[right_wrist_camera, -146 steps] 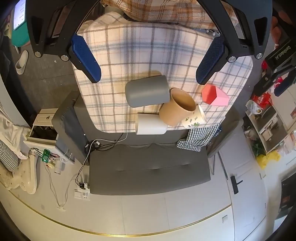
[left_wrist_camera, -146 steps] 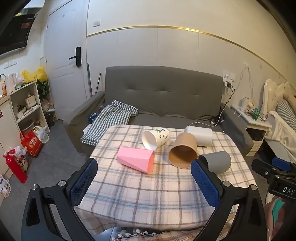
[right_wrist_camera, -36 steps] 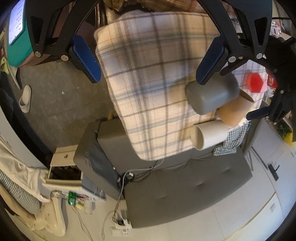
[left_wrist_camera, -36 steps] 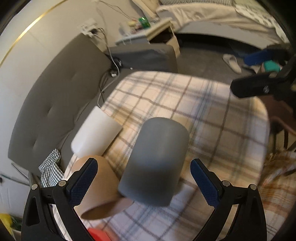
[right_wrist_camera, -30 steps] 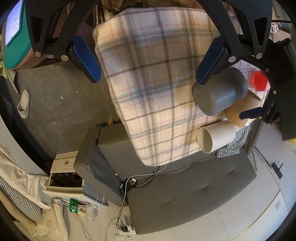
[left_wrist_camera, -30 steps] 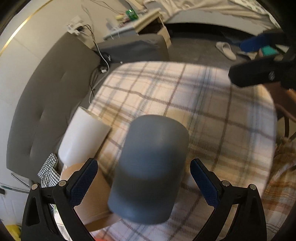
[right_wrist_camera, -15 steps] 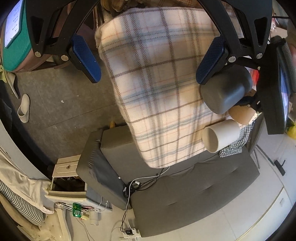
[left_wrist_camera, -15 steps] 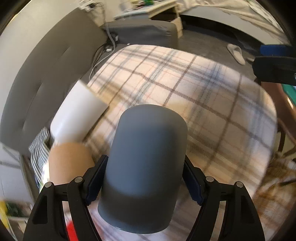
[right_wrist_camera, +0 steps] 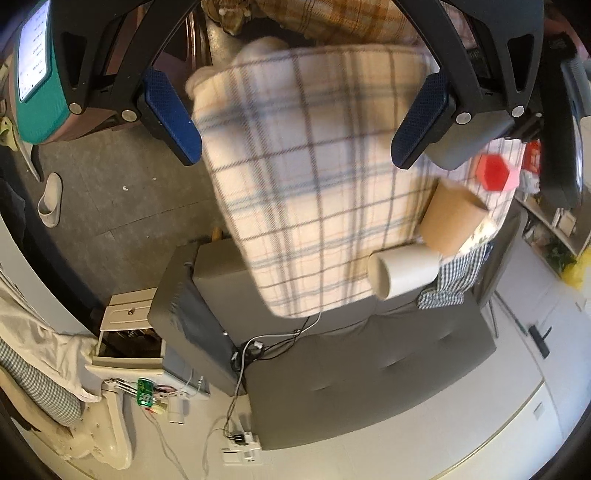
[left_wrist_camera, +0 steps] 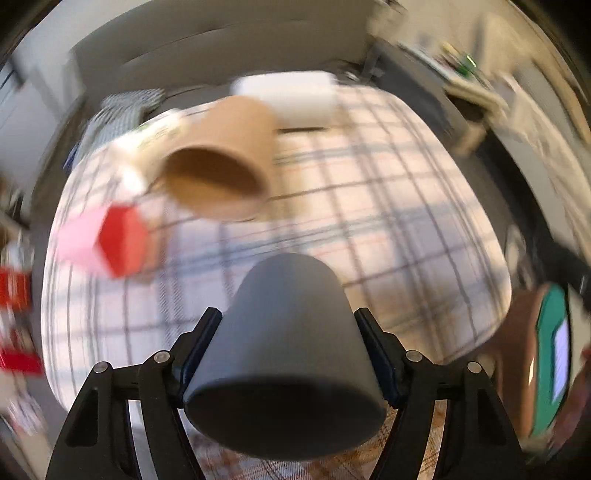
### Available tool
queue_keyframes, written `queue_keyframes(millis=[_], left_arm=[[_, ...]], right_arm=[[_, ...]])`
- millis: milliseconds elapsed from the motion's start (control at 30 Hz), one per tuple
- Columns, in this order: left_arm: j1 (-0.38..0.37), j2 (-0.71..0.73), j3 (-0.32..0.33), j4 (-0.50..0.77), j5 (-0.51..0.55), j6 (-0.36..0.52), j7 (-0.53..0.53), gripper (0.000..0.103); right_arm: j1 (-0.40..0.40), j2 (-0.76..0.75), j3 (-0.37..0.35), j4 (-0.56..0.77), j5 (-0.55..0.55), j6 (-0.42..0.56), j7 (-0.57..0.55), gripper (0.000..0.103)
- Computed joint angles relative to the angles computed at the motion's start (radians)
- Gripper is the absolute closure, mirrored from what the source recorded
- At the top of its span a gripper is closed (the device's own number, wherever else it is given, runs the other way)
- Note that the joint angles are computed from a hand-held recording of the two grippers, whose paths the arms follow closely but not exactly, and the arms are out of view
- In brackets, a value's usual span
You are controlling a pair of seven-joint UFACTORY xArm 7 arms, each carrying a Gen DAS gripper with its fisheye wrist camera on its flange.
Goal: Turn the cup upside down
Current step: 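Lift the grey cup with the left gripper toward the right gripper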
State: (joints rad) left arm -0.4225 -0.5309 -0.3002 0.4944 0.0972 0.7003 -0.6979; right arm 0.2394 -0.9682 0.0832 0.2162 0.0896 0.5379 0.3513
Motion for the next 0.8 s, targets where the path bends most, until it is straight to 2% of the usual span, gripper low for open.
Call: queue_keyframes(millis=[133, 333, 600, 667, 800], left_arm=[[0.004, -0.076, 0.021, -0.058, -0.027, 0.001, -0.025, 0.029], [-0.015, -0.104, 0.041, -0.109, -0.065, -0.015, 0.014, 0.029], [-0.041, -0.183, 0.060, -0.179, -0.092, -0.065, 0.078, 0.027], [-0.041, -0.206, 0.062, -0.185, -0.092, -0.072, 0.094, 0.020], [-0.033, -0.266, 0.072, -0.188, -0.089, -0.055, 0.129, 0.019]], right_arm=[[0.056, 0.000, 0.049, 0.005, 0.000, 0.035, 0.014, 0.000], [0.112, 0.035, 0.087, 0.025, -0.007, 0.038, 0.043, 0.000], [0.101, 0.078, 0.125, 0.075, -0.057, 0.063, 0.093, 0.000], [0.097, 0.084, 0.134, 0.089, -0.070, 0.074, 0.104, 0.000], [0.108, 0.093, 0.138, 0.116, -0.073, 0.087, 0.121, 0.000]])
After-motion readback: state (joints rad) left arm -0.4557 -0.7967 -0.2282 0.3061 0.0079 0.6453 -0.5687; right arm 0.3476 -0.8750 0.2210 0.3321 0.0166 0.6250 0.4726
